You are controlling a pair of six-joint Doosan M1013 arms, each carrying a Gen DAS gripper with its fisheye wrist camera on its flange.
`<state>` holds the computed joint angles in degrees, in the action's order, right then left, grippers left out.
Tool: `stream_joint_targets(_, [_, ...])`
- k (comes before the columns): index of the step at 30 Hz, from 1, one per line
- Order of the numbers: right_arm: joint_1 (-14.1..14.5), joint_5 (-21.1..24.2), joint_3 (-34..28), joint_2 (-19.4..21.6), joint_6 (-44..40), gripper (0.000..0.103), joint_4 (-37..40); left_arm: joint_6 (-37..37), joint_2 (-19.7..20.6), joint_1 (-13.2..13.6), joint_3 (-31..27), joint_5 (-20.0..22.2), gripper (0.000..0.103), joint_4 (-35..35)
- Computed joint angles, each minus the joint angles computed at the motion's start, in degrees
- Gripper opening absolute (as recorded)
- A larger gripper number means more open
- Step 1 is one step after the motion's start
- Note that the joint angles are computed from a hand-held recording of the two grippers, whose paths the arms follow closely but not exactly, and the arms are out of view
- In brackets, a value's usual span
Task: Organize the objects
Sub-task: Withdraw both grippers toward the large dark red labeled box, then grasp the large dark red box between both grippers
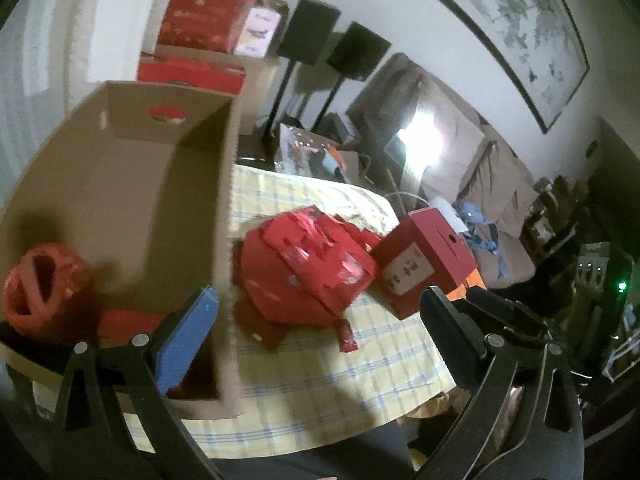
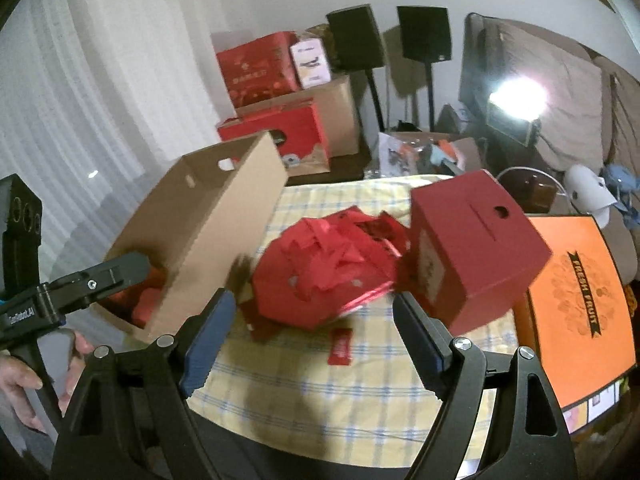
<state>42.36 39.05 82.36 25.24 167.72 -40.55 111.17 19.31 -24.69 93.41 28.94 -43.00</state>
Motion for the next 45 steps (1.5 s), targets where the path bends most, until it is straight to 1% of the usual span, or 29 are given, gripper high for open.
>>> stream_joint_targets(6, [-0.6, -0.8, 2.8, -1.4, 2.9, 0.083, -0.5, -0.1, 0.9, -1.4, -1.0, 0.6, 0.101, 1.1])
stream_joint_targets(11, [-1.3, -1.8, 4.1, -1.4, 4.2, 0.083, 0.6, -2.3, 2.0, -2.4, -2.4, 1.0, 0.101, 3.4])
stream_joint_targets(15, [-1.4, -0.3, 4.6, -1.1, 5.3, 0.082, 0.2, -4.1, 3.0, -3.3, -3.5, 1.0, 0.101, 5.8])
stream_joint_targets(18, [-1.4, -0.4, 5.7, -1.5, 6.7, 0.082, -0.7, -5.8, 3.8, -4.3, -4.4, 0.6, 0.101, 9.3])
stream_joint_targets(23, [-1.4, 1.8, 6.8, -2.2, 8.6, 0.082, -2.8, -8.0, 5.2, -5.7, -5.7, 1.0, 0.101, 13.3])
stream_joint_targets(27, [-1.2, 3.5, 7.8, -2.9, 10.8, 0.082, -5.1, -6.8, 6.2, -6.0, -6.8, 2.5, 0.101, 11.9])
stream_joint_targets(32, [-1.6, 5.8, 8.8, -3.6, 12.4, 0.082, -6.8, -5.7, 7.9, -5.8, -8.9, 5.5, 0.101, 8.3])
stream_joint_targets(36, [-2.3, 4.2, 10.2, -4.3, 13.6, 0.085, -8.4, -5.7, 9.6, -5.7, -11.6, 8.2, 0.101, 5.4])
stream_joint_targets(39, [-2.6, 3.2, 10.9, -4.5, 14.5, 0.088, -10.8, -6.0, 11.0, -5.9, -13.8, 9.7, 0.101, 5.0])
stream_joint_targets(45, [-2.8, 3.4, 10.8, -3.7, 12.6, 0.093, -15.3, -8.2, 14.2, -6.5, -19.3, 11.4, 0.101, 5.6])
